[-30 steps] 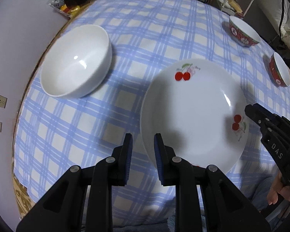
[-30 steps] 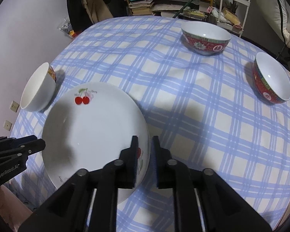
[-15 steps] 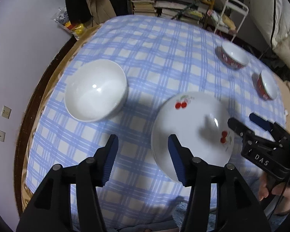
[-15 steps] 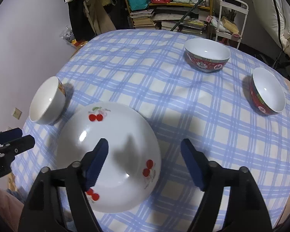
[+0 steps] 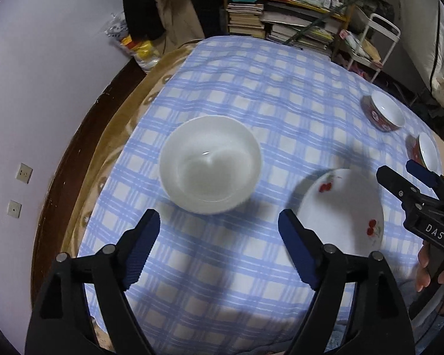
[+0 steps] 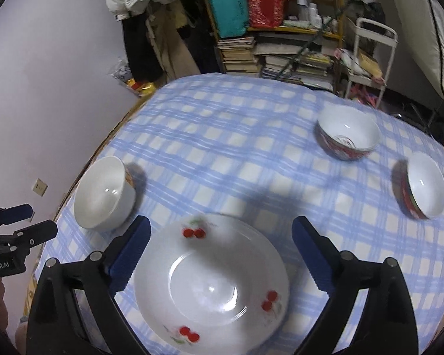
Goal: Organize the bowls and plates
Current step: 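Open both tools to release the cherry plates and lift away, then grip the rim of the large plain white bowl with both tools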
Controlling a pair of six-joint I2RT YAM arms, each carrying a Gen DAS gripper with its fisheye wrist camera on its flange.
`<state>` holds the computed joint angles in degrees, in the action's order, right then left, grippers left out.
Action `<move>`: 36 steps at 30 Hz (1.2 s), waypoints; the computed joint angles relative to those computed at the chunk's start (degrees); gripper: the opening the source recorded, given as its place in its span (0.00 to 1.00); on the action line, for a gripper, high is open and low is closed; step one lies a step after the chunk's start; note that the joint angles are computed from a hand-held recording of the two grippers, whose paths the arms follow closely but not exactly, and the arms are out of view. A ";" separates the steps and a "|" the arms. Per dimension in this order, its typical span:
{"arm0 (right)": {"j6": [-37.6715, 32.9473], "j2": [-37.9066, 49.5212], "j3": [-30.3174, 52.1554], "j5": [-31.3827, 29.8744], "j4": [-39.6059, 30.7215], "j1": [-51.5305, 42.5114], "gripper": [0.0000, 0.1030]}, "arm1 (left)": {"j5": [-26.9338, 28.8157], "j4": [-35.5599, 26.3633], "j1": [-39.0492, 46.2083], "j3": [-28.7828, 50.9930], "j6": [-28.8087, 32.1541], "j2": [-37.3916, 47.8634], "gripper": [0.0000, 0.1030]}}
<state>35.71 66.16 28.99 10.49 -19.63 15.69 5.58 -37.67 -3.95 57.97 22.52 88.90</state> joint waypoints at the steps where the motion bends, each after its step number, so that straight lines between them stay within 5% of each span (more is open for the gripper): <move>1: -0.33 2.04 1.10 0.07 0.78 0.31 0.98 | -0.18 0.44 0.75 0.60 0.23 0.92 0.79; 25: -2.00 36.25 23.22 -5.72 9.79 5.11 0.97 | -3.27 6.56 7.50 16.13 -0.41 28.45 0.79; 29: -2.68 39.93 25.92 -7.62 9.56 5.20 0.88 | -3.09 6.79 7.30 17.10 -0.85 30.49 0.77; 31: -2.53 41.21 26.67 -8.65 9.56 5.10 0.80 | -2.32 6.97 7.04 17.39 -0.75 31.22 0.66; 33: -2.09 42.55 27.32 -10.41 9.57 4.73 0.62 | -0.95 6.37 6.86 17.81 -0.33 31.97 0.39; 36: -0.81 44.71 28.71 -13.27 8.34 3.94 0.38 | 0.92 4.67 6.76 19.10 -1.70 33.45 0.17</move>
<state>34.90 110.86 57.70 -2.78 -11.29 19.63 6.49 -32.99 2.81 77.07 20.82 122.35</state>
